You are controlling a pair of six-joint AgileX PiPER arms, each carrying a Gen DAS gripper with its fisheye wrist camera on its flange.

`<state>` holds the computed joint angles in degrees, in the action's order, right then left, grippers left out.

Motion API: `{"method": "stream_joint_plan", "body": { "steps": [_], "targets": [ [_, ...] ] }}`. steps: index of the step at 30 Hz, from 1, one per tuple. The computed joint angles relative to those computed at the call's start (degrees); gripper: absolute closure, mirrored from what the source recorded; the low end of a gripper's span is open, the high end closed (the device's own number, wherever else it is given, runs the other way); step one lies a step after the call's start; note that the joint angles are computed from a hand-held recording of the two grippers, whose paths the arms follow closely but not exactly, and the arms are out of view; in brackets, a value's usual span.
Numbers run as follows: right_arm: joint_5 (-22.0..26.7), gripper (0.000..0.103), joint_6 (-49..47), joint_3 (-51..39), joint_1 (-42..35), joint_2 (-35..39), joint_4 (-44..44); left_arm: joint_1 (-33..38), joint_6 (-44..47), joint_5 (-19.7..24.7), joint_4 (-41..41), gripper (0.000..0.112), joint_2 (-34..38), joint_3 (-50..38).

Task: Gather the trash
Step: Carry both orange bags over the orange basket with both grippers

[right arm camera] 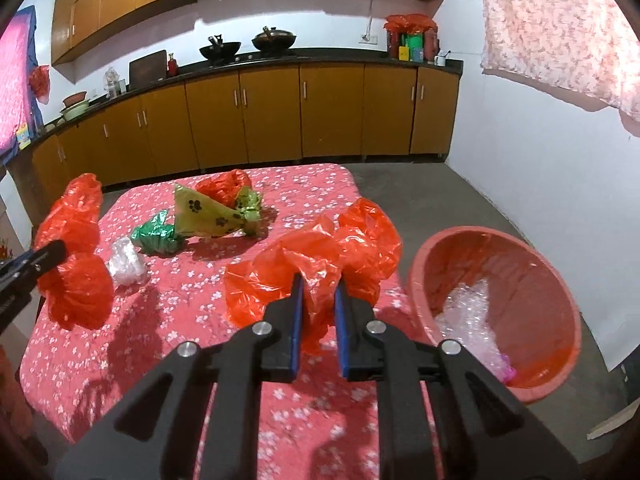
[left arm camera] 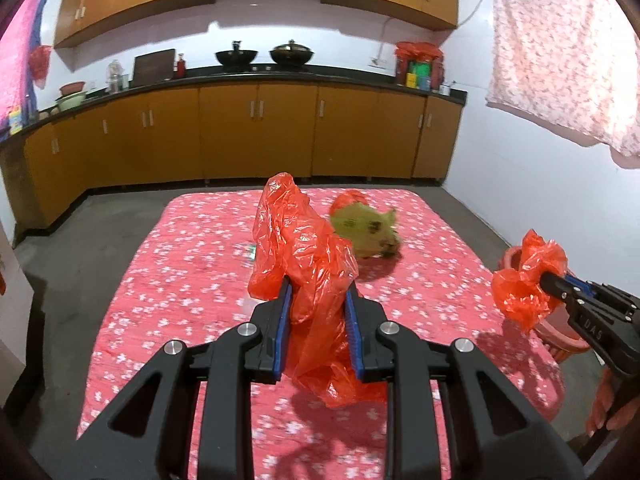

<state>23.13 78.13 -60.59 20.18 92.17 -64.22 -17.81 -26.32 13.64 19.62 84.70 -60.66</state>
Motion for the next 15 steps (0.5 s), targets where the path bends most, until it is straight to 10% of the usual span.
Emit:
{"method": "stream_joint_plan", "body": {
  "steps": [15],
  "targets": [
    [-1.29,0.088,0.65,6.88,-3.7,-6.7,-0.64,-7.91,-2.49,0.5,2.33,0.088,2.49,-1.19]
  ]
}}
